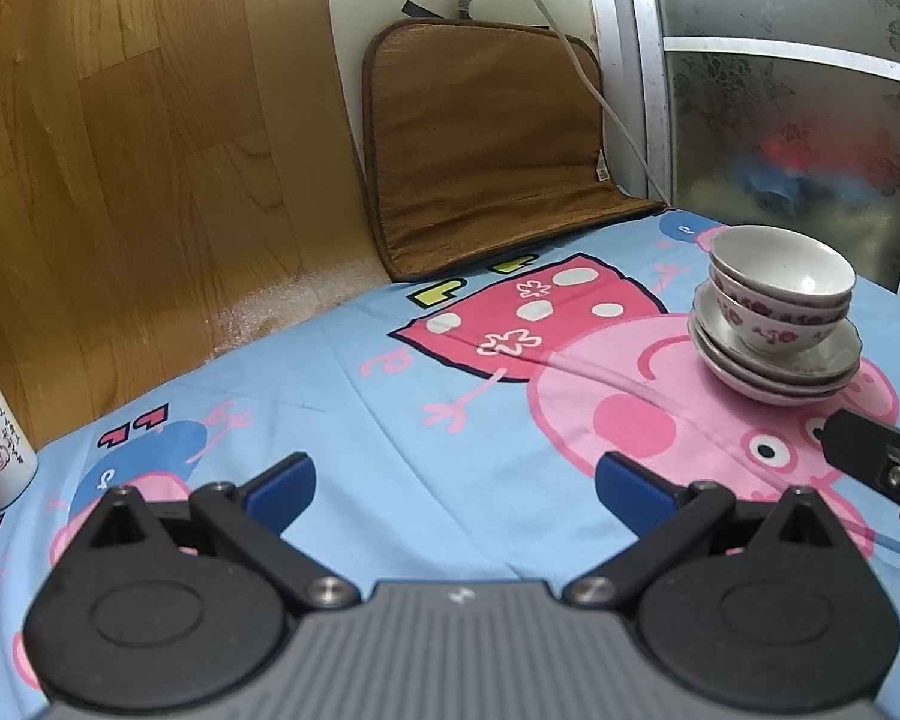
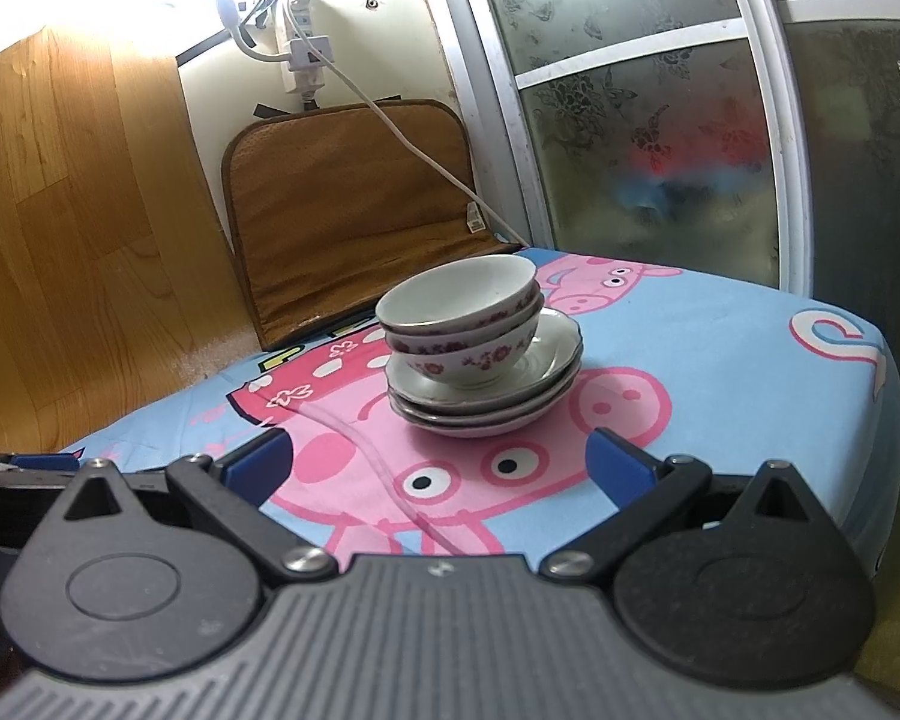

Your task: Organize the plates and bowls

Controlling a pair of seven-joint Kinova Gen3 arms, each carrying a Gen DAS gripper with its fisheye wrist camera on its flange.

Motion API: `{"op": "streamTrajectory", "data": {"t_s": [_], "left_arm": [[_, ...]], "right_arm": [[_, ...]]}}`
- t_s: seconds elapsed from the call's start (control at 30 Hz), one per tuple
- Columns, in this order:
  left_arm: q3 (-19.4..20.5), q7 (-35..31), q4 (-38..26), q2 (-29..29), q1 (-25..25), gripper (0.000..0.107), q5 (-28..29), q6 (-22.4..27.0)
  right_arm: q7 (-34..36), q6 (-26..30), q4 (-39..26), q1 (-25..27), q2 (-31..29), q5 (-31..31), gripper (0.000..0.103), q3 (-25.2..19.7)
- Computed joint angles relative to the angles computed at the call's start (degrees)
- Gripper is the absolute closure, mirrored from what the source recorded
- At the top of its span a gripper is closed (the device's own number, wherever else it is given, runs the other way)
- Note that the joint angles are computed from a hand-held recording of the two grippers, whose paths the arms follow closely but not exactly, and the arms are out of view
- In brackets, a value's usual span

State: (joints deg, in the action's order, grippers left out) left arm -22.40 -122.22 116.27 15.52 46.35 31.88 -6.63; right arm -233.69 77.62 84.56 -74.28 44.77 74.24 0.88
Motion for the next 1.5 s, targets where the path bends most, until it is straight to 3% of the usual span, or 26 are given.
{"op": "streamTrajectory", "data": {"t_s": [0.1, 0.23, 0.4, 0.8, 1.07, 1.23, 1.5], "left_arm": [[-0.6, -0.3, -0.1, 0.2, 0.6, 0.005, -0.2, 0.6], [-4.4, 0.3, -1.0, 0.9, 3.6, 0.005, -0.7, 3.1], [-1.8, 4.1, -2.1, 0.7, 0.2, 0.005, -4.5, 6.0], [-5.5, 12.1, -2.8, 1.5, 3.8, 0.005, -13.1, 7.7], [-3.5, 16.9, -2.8, 1.2, 2.2, 0.005, -19.0, 8.0], [-5.9, 20.2, -2.7, 1.6, 4.8, 0.005, -22.9, 8.0], [-4.0, 25.3, -2.8, 1.4, 3.3, 0.005, -28.6, 8.4]], "right_arm": [[0.0, 0.0, -0.1, 0.1, 0.0, -0.1, 0.0, 0.0], [-0.3, 0.1, -0.2, 0.0, 0.1, -0.3, 0.0, 0.0], [-0.3, -0.3, -0.3, 0.2, 0.1, -0.7, 0.0, -0.1], [-0.4, -1.4, -0.1, 0.4, -0.1, -1.3, 0.0, 0.0], [-0.5, -1.8, 0.0, 0.6, -0.3, -1.7, 0.0, -0.1], [-0.6, -1.9, 0.2, 0.6, -0.4, -1.7, 0.0, 0.0], [-0.7, -2.0, 0.3, 0.6, -0.4, -1.8, 0.0, -0.1]]}}
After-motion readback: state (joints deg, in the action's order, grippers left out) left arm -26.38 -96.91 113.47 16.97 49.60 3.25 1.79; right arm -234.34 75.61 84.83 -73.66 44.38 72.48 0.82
